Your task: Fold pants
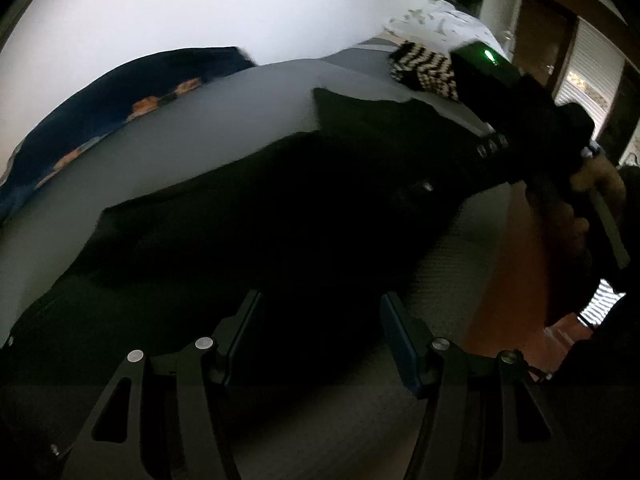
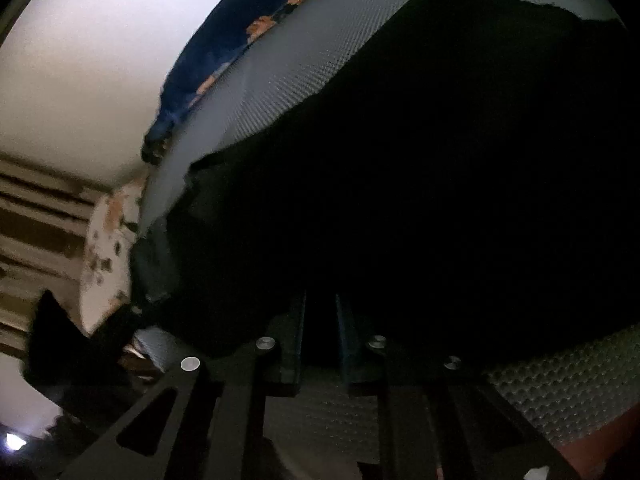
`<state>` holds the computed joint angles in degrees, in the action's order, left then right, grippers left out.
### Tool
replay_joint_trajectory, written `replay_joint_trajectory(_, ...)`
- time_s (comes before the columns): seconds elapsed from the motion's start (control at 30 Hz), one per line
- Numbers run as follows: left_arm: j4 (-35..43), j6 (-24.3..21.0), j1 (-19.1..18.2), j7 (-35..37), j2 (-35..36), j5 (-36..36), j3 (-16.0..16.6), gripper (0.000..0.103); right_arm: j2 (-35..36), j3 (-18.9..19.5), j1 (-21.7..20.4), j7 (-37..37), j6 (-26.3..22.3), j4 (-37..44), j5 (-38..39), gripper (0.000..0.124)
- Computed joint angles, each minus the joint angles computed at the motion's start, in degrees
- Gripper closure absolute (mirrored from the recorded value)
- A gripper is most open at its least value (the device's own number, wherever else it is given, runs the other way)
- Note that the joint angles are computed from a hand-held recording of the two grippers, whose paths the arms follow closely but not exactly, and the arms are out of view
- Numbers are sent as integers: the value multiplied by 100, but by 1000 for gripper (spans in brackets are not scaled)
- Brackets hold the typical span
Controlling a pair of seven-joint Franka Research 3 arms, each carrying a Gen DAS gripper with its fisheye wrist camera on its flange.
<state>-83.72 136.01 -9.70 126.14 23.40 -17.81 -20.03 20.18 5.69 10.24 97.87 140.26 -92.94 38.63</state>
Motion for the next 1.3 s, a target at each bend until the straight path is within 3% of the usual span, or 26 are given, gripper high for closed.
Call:
replay_joint_trajectory(0.07,6,13,-37,29,20,-20,-45,42,13,-28,-19,111,-143,73,-23,113)
replay_joint_trajectory(0.4,438,-87,-407,-99,441,202,-158,42,-48,77,-169,38,47,66,681,117)
replay_joint_trajectory(0.53,550,128,-685,-503,597,645,-11,43,-98,66,-156,2,98,30,710,117)
replay_joint_trajectory(0.6,688,132,-786,-742,721,874,54,46,-140,85,-183,-78,123,-18,830,117)
replay_joint_trajectory(0.67,739,191,-850,-825,785,1102,86,61,-184,86,-190,-134,168,-75,908,117)
replay_joint_trajectory(0.7,792,168,-861,-855,828,1178,84,62,-191,83,-192,-155,178,-89,938,117)
replay_joint_trajectory(0.77,821,206,-744,-854,865,1038,-39,82,-227,86,-203,-230,213,-152,1021,117)
replay_joint_trajectory(0.83,924,144,-746,-947,918,1066,-23,94,-241,100,-227,-384,240,-193,1130,117)
replay_joint_trajectory(0.93,1032,1,-673,-1000,984,956,-84,95,-277,48,-189,-423,414,-305,1106,114)
replay_joint_trajectory(1.0,1021,-6,-644,-1024,962,896,-107,95,-272,16,-204,-382,475,-370,1096,104)
replay_joint_trajectory(1.3,1271,-198,-594,-1116,1060,697,-142,95,-162,-56,-433,-203,853,-606,1274,101)
